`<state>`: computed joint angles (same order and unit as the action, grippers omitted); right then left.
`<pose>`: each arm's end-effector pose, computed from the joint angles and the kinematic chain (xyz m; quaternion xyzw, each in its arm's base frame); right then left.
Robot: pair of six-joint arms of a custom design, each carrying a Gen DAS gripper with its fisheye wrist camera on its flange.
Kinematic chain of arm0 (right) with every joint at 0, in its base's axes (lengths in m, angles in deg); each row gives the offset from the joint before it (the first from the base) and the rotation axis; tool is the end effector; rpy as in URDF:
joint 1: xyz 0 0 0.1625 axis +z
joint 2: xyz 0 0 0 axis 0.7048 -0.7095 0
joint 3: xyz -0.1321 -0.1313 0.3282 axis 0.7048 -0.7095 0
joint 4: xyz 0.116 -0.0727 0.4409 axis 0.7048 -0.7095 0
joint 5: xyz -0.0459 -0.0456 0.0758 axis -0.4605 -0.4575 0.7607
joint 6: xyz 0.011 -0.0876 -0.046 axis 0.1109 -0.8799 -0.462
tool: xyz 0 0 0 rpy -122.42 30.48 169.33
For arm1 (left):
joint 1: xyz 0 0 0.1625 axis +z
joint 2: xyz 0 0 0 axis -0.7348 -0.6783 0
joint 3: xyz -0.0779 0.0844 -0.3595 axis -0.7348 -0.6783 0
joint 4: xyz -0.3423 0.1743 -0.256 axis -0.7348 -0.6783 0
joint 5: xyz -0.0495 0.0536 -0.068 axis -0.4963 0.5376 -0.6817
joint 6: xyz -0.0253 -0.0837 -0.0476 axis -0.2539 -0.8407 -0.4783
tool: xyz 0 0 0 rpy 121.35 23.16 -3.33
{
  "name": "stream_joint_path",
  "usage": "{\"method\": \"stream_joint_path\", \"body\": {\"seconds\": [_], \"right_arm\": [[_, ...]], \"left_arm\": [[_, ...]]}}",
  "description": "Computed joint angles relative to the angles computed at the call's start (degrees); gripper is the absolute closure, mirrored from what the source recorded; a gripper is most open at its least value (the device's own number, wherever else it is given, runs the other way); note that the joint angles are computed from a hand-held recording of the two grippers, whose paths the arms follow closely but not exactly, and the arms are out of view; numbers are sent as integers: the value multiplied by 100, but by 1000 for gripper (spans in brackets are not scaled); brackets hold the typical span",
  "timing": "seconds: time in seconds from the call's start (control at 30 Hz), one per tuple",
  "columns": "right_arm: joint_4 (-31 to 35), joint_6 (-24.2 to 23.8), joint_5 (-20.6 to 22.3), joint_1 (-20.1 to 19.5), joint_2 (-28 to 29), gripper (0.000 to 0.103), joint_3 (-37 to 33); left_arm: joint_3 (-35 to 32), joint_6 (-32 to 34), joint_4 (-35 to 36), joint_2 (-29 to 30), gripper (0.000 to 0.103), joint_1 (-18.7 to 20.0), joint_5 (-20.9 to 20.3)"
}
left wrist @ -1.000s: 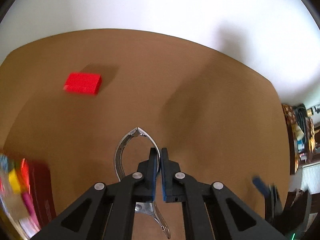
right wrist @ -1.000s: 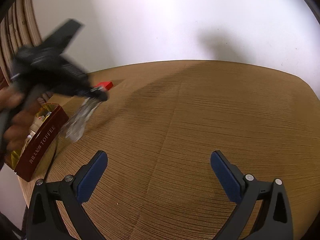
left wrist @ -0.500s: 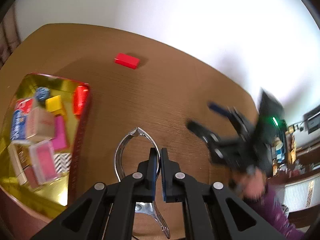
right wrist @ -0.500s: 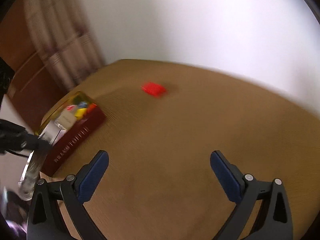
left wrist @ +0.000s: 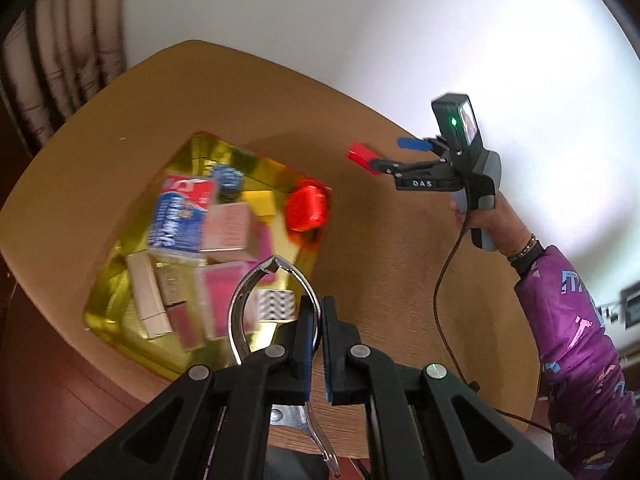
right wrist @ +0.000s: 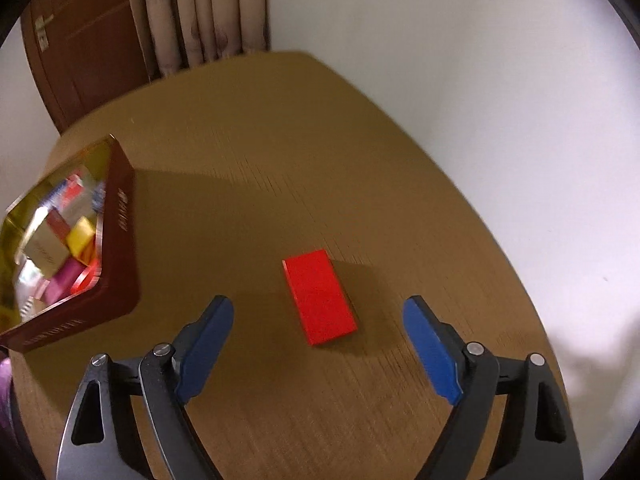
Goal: Organize rigid objects
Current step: 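Grasp the red block with the right gripper while the left holds the clip, then lower the metal clip and red block into the tin and release both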
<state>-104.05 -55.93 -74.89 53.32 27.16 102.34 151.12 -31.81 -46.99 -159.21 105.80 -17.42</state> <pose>0.1957 -0.7818 0.0752 0.4257 -0.8444 0.0914 0.3121 -0.1175 -0.5474 0.2748 0.0726 0.9541 -0.2084 0.2022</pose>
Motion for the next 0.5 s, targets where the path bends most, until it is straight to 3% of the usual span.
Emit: {"method": "stream_joint_path", "body": {"seconds": [0.07,0.17,0.23,0.33,0.5], "right_arm": [[102,-13,-144,-17,183,19,-234],[397,131,-169,-59,311,34,-439],[519,212,-427,-40,529,59,-681],[653,314,-552,-37,666,71,-772],[419,753,-607,-22,689,76,-674]], "left_arm": [[89,-87,97,-180,100,-39,78],[215,-273,140,-311,100,-99,163],[253,-293,162,-373,100,-37,173],[259,-387,348,-533,100,-72,175],[344,-411,321,-584,100,-39,199]]}}
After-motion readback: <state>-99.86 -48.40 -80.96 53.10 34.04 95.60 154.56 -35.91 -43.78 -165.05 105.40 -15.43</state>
